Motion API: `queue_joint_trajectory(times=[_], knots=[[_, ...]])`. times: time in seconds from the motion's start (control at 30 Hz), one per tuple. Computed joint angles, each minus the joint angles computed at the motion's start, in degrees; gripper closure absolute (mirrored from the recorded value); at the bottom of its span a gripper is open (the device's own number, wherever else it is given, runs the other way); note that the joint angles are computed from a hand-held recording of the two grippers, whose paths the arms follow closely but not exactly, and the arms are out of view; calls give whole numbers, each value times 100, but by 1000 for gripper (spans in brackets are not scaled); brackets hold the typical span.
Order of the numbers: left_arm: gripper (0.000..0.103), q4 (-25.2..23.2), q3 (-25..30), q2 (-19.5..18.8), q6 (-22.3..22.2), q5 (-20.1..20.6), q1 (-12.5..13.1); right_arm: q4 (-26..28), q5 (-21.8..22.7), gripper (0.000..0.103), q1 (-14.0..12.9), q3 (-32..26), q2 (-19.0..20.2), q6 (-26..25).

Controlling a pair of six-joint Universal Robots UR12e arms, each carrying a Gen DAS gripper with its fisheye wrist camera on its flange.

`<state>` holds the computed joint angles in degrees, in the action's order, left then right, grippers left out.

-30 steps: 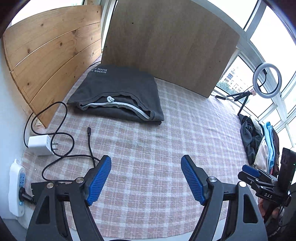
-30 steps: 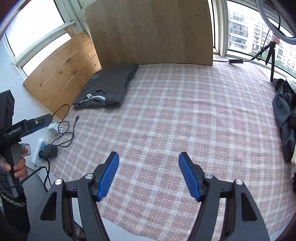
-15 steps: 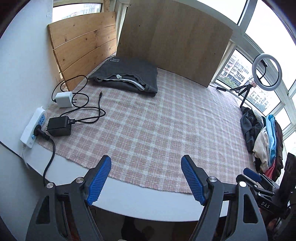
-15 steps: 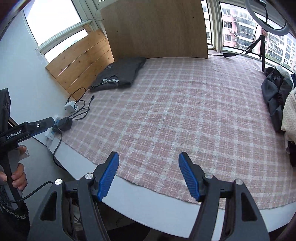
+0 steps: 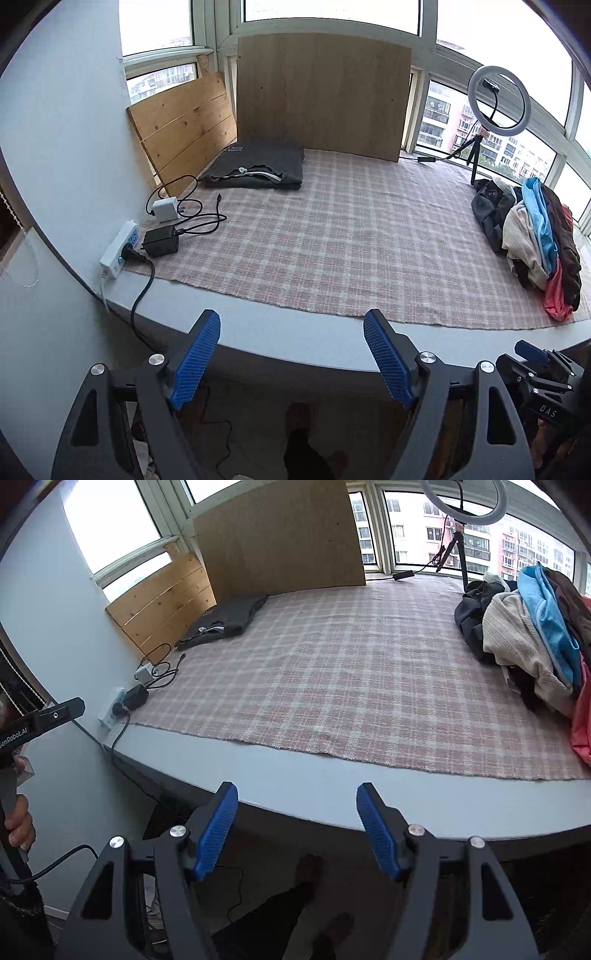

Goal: Fold clothes

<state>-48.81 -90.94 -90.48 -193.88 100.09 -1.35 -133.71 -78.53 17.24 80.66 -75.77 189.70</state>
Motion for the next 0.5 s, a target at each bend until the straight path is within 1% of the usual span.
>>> queue_joint_trajectory(times=[0.13,0.23,0.43,0.5], knots=[[20,91,-107,133,-119,-35,-50,-48,-114,37,-6,148,-161,-25],[20,91,-146,194,-184,-104,-59,-170,-146,37,-4,204,-234,-54],[20,182,-262,303,-307,-40,-87,-263,-125,37,25,255,-287,-126],[20,327,-332,342,-295,-60,-85,-267,-160,37,47,263,-295,-175]])
